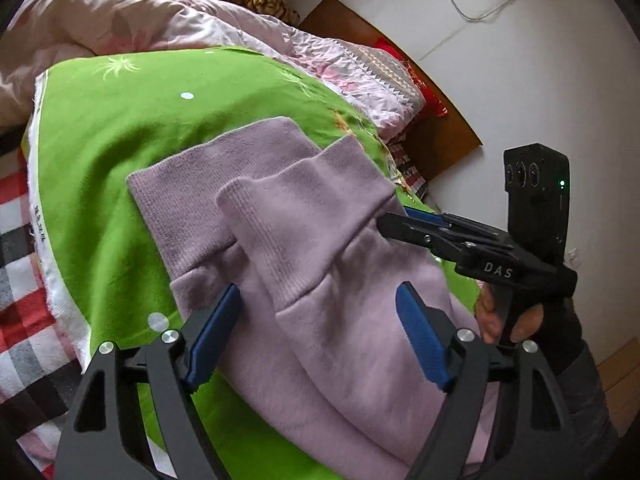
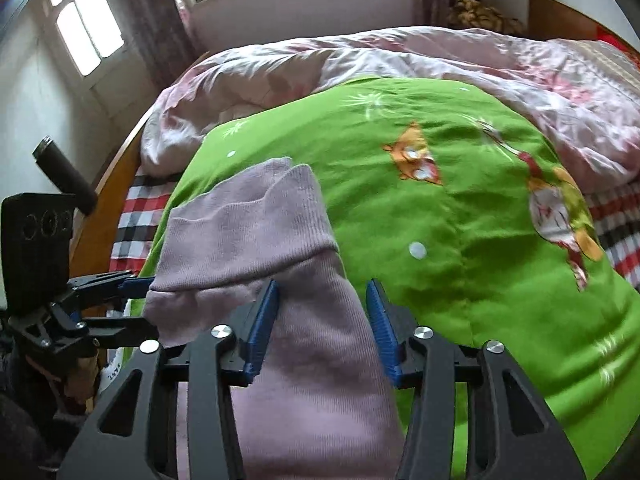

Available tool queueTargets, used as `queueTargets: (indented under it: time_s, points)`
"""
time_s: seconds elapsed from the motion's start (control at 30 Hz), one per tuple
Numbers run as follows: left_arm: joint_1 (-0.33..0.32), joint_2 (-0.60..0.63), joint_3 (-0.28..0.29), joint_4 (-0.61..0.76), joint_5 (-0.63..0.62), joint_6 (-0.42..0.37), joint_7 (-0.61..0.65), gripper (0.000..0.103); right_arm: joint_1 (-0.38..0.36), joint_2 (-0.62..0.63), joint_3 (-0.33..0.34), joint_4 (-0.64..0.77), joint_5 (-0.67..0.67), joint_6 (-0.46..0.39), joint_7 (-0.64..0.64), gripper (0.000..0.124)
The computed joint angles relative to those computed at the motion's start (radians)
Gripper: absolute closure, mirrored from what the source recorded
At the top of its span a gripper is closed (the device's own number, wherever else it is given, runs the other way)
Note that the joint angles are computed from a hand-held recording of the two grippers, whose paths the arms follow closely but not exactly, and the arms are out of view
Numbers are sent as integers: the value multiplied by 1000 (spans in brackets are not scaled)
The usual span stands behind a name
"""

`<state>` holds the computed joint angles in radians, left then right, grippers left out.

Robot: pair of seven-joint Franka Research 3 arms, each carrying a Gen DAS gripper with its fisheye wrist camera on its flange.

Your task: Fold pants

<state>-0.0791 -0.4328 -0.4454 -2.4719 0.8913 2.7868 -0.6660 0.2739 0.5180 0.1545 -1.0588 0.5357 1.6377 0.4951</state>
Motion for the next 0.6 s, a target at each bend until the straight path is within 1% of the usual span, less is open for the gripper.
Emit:
queueTargets:
  time_s: [0.03,0.07,0.1,0.13,0.17,0.2,0.23,0.27,0.3,0.37,0.4,0.43,0.47,0.5,0.53,0.6]
  points:
    - [-2,4,7,2,-4,6,6,25,-2,11,3,20,1,-15,-3,88]
    - [-4,7,13,4,-10,8,14,28,-4,19,5,33,5,-28,-4,98]
    - [-10,11,21,5,-21,10,28,38,-9,24,9,44,11,-47,-11,103]
    - [-29,16,35,9,-54,-11,66,61,-14,8,11,22,20,-36,-31,111]
    - [-62,23,54,20,-114,-71,129,82,-22,-17,13,-16,33,-16,-61,114]
    - [-67,22,60,20,-129,-79,146,83,-31,-41,15,-48,53,-4,-85,115]
    - [-51,1,51,0,-107,-48,110,89,-36,-67,14,-84,69,16,-102,116]
    - [-40,-18,39,-9,-97,-43,91,92,-39,-109,12,-142,86,53,-127,116]
    - [-36,-39,28,-13,-91,-55,86,93,-40,-133,10,-167,99,68,-144,116]
    - [-36,-89,3,-3,-86,-113,96,94,-41,-176,10,-207,136,88,-169,116]
    - [-41,-113,-6,4,-86,-149,109,94,-40,-187,11,-203,159,85,-165,116]
    - [-49,-141,-17,17,-90,-210,137,94,-37,-185,12,-184,175,76,-154,116]
    - [-58,-161,-19,21,-100,-252,154,94,-32,-177,14,-160,187,65,-141,116]
    - [-71,-182,-5,13,-120,-274,171,94,-19,-167,16,-136,183,60,-124,116]
    - [-85,-197,28,-14,-136,-242,187,94,-2,-158,15,-122,161,63,-108,116]
    - [-103,-204,77,-69,-187,-173,212,94,52,-124,6,-96,61,63,-52,116]
